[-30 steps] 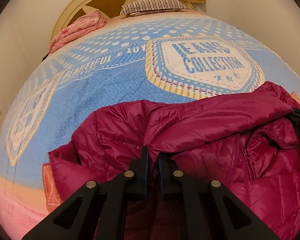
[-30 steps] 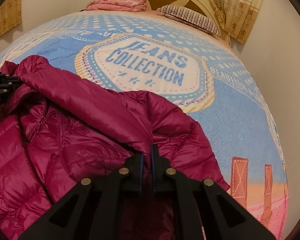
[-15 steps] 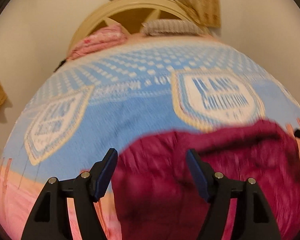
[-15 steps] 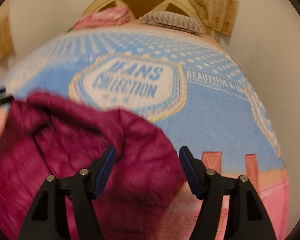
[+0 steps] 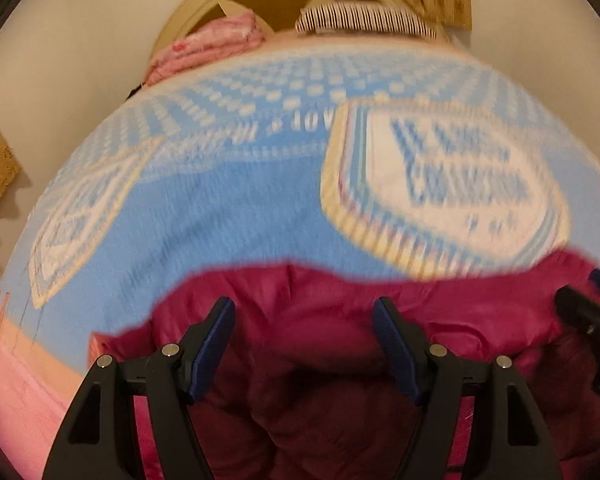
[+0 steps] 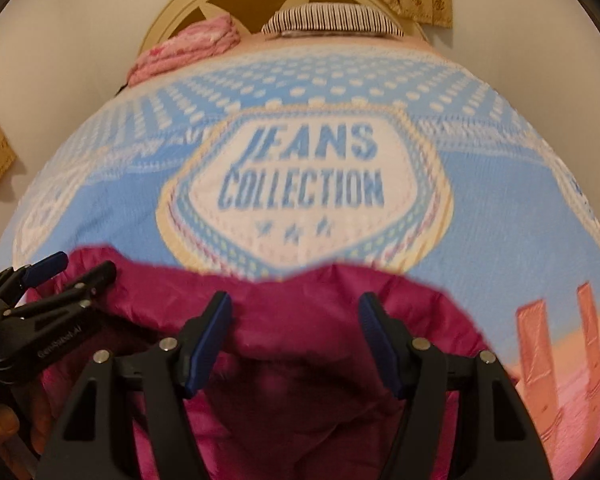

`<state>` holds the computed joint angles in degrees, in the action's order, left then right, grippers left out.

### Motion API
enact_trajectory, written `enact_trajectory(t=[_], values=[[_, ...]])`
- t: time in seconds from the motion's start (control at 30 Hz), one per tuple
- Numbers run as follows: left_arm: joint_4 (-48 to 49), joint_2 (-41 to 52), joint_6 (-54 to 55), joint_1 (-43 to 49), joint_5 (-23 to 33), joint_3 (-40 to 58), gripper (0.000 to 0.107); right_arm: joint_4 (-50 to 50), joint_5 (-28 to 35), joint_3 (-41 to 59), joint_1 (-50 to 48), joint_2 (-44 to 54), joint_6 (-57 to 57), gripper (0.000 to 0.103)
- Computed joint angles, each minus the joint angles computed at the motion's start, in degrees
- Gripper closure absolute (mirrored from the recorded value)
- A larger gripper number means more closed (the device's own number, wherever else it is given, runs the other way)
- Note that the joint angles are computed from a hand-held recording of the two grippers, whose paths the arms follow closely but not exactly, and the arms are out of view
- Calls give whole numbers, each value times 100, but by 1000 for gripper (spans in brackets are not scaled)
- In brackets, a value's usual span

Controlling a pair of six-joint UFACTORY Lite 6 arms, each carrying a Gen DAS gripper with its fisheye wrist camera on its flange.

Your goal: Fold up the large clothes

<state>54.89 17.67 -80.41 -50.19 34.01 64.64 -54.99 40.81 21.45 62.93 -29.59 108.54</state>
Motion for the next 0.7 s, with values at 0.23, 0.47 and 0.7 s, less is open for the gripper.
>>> enact_trajectory(t=[0.23, 0.47, 0.7], values=[[1010, 266, -1340, -156, -121, -378, 26, -896, -115, -626, 436, 405, 1622, 34], [1454, 436, -1989, -310, 217, -411, 16, -1489, 114, -502, 720, 1259, 2523, 31], [1455, 627, -2001, -402, 439, -248, 14, -1565, 108, -527, 716, 1292, 2629, 30]])
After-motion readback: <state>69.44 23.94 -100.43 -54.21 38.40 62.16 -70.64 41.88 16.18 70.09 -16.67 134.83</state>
